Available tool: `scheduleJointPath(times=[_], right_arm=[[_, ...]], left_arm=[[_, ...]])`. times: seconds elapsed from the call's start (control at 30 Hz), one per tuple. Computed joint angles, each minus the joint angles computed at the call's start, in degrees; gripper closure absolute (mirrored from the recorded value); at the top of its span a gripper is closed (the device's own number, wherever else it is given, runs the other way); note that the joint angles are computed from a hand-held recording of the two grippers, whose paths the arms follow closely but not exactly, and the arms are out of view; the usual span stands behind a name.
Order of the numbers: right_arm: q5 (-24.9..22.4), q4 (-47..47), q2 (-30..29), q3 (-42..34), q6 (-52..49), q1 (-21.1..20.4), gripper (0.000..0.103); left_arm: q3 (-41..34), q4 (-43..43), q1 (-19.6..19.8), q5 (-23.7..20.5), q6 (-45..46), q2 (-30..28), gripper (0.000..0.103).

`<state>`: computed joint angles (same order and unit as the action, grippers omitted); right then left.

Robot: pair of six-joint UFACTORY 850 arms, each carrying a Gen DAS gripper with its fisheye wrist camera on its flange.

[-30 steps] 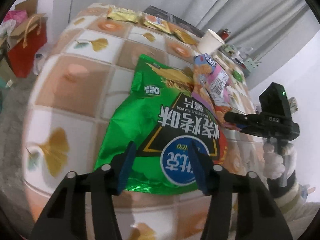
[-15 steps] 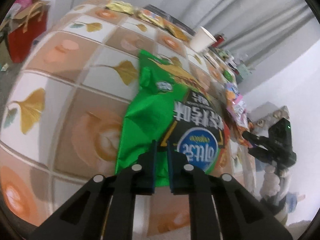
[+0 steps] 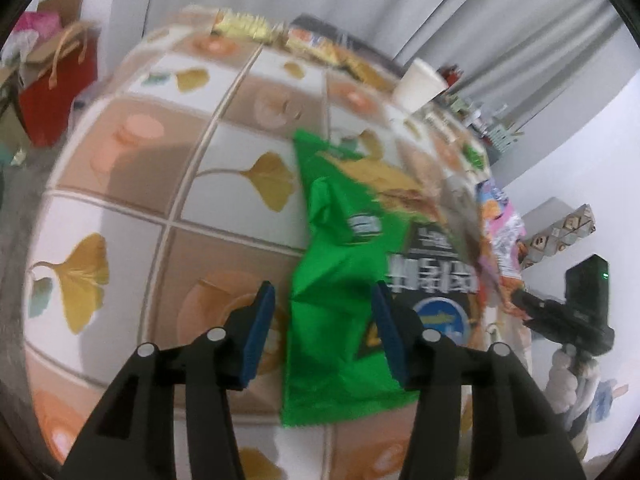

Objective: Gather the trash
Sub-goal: 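Grasp the green chip bag with the left tool while the right tool grasps the pink snack bag, then lift both snack bags and carry them over the blue wastebasket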

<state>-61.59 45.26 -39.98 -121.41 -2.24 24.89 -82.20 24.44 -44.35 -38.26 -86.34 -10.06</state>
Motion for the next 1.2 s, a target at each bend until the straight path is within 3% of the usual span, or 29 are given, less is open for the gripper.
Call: scheduleJointPath(times=[0.17, 0.37, 0.57, 0.8, 1.07, 1.2], right_arm=[[-0.5, -0.3, -0.3, -0.2, 0.1, -0.3, 0.078], [-0.8, -0.3, 0.4, 0.6, -0.2, -0.7, 0.078], [-0.4, -0.5, 0.7, 1.0, 0.0, -0.8, 0.078], [0.8, -0.8, 1.9, 2.8, -0.2, -0.9, 0.078], [1.8, -2.8, 2.5, 3.1, -0.4, 0.1, 0.078], [3.2, -0.5, 3.0, 3.0, -2.9, 0.4, 0.078]], left_arm=[[-4.5, 0.8, -1.2, -6.3, 5.2, -2.9, 0.055], [-8.1, 1.7, -2.6, -11.6, 9.6, -5.5, 0.073], [-9.2, 2.8, -3.5, -14.2, 11.3, -6.5, 0.101], [-7.7, 4.6, -4.0, -10.6, 8.9, -5.2, 0.103], [-0.9, 2.0, -2.4, 6.3, 1.2, -0.1, 0.103], [-0.1, 4.7, -1.9, 5.4, -5.5, 0.3, 0.103]])
